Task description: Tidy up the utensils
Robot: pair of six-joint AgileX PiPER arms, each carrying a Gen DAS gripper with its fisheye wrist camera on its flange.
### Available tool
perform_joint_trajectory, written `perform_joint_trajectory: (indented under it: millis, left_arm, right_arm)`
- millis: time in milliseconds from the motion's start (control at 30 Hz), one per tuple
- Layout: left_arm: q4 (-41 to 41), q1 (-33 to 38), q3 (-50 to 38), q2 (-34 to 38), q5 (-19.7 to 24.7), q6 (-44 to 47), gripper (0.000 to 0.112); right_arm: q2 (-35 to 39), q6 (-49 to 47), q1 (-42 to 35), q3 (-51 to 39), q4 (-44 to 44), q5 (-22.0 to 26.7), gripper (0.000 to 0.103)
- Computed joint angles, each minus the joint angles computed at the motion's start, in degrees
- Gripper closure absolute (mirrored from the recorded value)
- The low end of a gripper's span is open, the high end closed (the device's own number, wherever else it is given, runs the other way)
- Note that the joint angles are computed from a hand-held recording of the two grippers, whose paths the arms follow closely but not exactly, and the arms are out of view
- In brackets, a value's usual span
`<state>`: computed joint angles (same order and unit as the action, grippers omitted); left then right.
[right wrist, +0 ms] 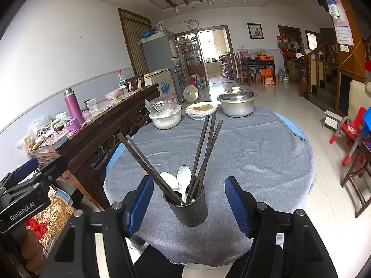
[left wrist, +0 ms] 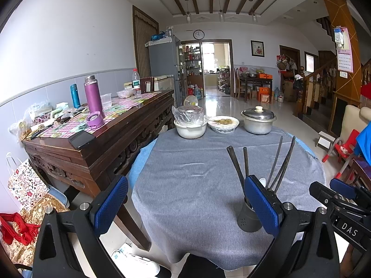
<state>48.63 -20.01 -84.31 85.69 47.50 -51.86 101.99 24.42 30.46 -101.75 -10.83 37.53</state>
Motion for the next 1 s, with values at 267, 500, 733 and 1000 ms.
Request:
perform_joint_trajectory:
  millis: [267, 500, 733, 1000]
  left_arm:
    - [-0.36, 0.26, 0.35, -0.17, -0.13, -0.08, 0.012]
    - [-0.70, 0.49, 0.18, -0.03, -0.14, 0.23, 0.012]
    - [-1.14, 0.47, -0.27, 0.35, -0.21, 0.78, 0.012]
    - [-3.40, 1.59, -3.75, 2.86, -0.27, 3.46, 0.012]
  right_arm:
    - [0.09, 0.17, 0.07, 0.07, 0.01, -0.09, 0.035]
    - [0.07, 0.13, 0.04, 0.05, -0.05, -0.04, 0.035]
    - [0.18, 0.36, 0.04, 0.08, -0.23, -0.13, 0.035]
    - [0.79, -1.04, -1.15, -0.51, 0.90, -0.06, 0.035]
